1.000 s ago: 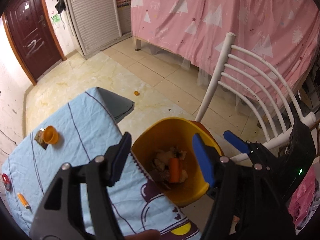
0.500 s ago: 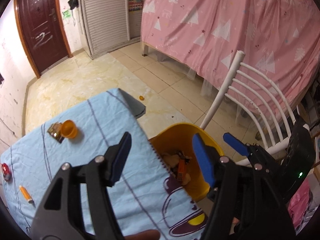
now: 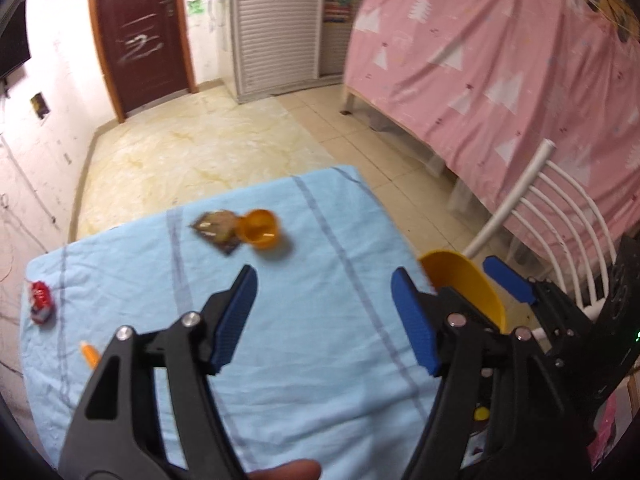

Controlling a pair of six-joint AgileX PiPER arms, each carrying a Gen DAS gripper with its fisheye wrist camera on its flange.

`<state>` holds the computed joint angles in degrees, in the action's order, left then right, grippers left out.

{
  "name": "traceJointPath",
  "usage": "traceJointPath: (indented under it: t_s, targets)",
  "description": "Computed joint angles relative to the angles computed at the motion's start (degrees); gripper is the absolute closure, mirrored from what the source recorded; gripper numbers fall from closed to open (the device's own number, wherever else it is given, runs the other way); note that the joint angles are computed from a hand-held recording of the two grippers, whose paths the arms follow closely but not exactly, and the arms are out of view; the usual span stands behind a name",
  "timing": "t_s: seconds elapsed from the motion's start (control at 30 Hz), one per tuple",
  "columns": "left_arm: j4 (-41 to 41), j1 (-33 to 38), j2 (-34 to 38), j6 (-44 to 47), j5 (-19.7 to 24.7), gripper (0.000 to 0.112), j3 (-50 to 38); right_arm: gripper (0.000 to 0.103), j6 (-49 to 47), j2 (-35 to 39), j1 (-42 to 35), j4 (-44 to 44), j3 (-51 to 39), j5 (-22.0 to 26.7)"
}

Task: Collect trash
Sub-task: 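Move both open tools back over the bedsheet items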

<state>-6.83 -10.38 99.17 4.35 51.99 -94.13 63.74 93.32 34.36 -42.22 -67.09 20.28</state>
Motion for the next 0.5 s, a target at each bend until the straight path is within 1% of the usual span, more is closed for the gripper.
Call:
traceJointPath:
  t_s: [0.1, 0.17, 0.27, 0.5]
  targets:
    - [-0.18, 3.61, -0.32, 1.15, -0.43, 0.040, 0.21, 0.043, -4.44, 3.48, 1.72, 3.11, -5.66, 2.16]
    - [0.25, 6.24, -0.22, 1.83, -0.79, 0.040, 0.12, 0.042, -6.00, 5.00, 2.34, 4.15, -7.97, 2.74]
    - [0.06, 10.63, 0.72, 3.20, -0.67, 0.040, -0.68, 0.041, -10.90, 8.77, 3.29, 8.21, -13.90, 4.48]
    - [-1.73, 19.66, 4.46, 5.58, 1.44, 0.040, -5.44, 0.041, -24.48, 19.23, 4.83, 19.11, -29.59, 9.80]
